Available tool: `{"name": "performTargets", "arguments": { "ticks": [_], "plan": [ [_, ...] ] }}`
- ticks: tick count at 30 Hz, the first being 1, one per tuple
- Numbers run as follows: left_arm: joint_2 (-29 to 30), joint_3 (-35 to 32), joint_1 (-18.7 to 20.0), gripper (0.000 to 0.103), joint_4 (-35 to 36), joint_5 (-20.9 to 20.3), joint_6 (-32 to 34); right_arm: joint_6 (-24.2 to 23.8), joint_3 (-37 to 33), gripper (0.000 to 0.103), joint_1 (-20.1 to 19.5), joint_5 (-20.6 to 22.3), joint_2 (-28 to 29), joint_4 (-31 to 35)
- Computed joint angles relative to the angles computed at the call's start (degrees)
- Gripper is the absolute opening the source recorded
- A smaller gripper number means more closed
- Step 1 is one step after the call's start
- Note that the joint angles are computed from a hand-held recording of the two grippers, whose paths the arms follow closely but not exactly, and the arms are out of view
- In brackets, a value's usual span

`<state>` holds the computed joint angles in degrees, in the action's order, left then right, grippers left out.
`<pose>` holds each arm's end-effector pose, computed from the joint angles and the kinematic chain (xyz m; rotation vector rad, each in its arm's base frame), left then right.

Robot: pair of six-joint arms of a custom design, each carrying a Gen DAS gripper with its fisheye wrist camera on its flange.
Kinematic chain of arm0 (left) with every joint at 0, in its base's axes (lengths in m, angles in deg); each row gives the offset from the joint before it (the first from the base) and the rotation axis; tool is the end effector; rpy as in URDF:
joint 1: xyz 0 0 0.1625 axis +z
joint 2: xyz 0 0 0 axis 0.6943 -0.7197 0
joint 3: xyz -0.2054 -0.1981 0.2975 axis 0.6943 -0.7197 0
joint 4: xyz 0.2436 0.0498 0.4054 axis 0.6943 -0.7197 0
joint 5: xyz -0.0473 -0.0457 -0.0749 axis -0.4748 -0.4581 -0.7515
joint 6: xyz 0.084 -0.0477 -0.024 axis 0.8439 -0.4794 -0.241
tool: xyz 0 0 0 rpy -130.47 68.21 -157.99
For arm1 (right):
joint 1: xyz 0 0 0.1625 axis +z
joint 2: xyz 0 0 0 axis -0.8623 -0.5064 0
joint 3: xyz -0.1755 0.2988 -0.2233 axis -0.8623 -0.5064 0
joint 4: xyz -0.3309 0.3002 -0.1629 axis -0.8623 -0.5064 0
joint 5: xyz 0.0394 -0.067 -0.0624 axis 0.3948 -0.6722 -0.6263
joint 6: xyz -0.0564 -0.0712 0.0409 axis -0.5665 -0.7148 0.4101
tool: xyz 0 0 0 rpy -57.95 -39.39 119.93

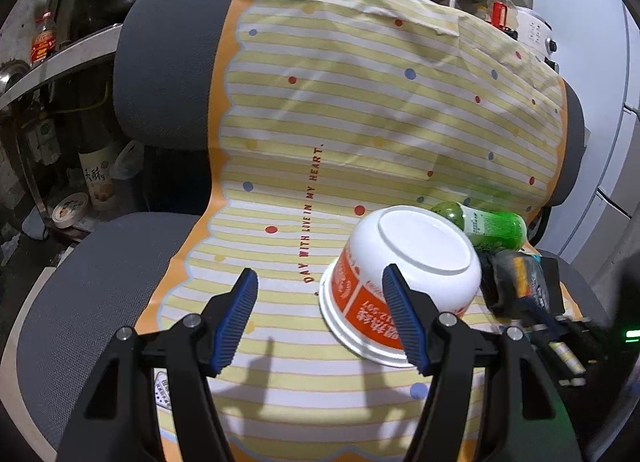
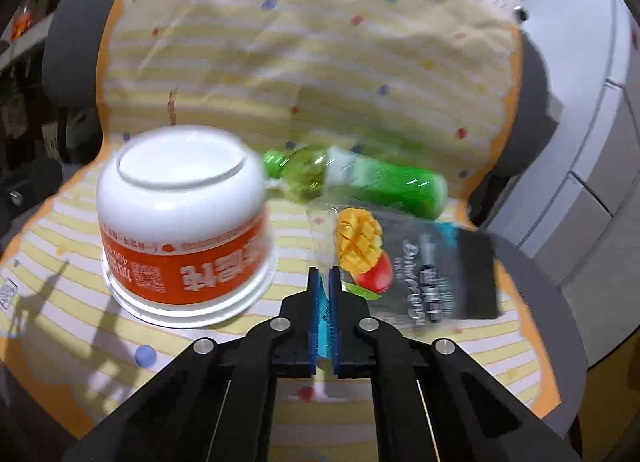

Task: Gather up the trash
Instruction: 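Grasp the clear bag with yellow contents with the right gripper while the left approaches the bowl, then grasp the white-and-orange bowl rim with the left gripper and lift it while the right holds the bag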

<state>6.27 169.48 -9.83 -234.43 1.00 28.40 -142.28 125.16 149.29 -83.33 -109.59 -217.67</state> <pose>-0.4188 -0.5578 0.0213 0.1807 2.1351 -1.2224 0.0881 -0.5890 0.3356 0.6996 -2.0416 0.9106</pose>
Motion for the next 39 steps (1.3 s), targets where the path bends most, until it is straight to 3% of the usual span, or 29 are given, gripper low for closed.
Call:
{"name": "performTargets", "arguments": {
  "ticks": [6,12,16,20,24,29,33,35,37,39],
  "plan": [
    [2.4,-4.0,0.2,0.063,0.1,-0.2,2.3,1.0,2.6,0.000,-4.2,11.9,-11.3,5.8],
    [4.9,-9.2,1.2,0.063,4.9,0.1,1.1,4.3,1.0,0.000,-7.9,16.0,-15.2,12.3],
    [5.7,-10.6,1.5,0.063,6.3,-0.2,1.4,6.1,1.1,0.000,-10.2,21.0,-17.1,16.5],
    [6.3,-12.1,2.0,0.063,9.3,0.3,0.5,4.9,2.1,0.000,-10.1,21.8,-17.9,15.6],
    [5.1,-12.3,2.4,0.061,20.6,0.5,-9.3,4.8,2.2,0.000,-10.2,21.8,-18.2,16.5],
    [3.7,-7.0,0.6,0.057,15.4,2.0,-9.1,4.6,2.8,0.001,-10.6,22.0,-18.9,17.0],
    [3.2,-2.8,-1.9,0.057,13.5,5.8,-9.9,4.5,3.7,0.001,-10.8,22.4,-19.8,17.3],
    [2.3,-0.3,-3.7,0.057,16.7,8.1,-13.7,4.3,4.2,0.001,-11.1,22.7,-20.6,17.6],
    [0.5,1.4,-4.9,0.057,25.2,9.1,-21.7,4.0,4.8,0.001,-11.3,22.9,-21.3,18.0],
    [-0.9,3.3,-5.6,0.057,26.3,8.5,-24.2,3.9,5.3,0.001,-11.5,23.3,-22.1,18.9]
  ]
}}
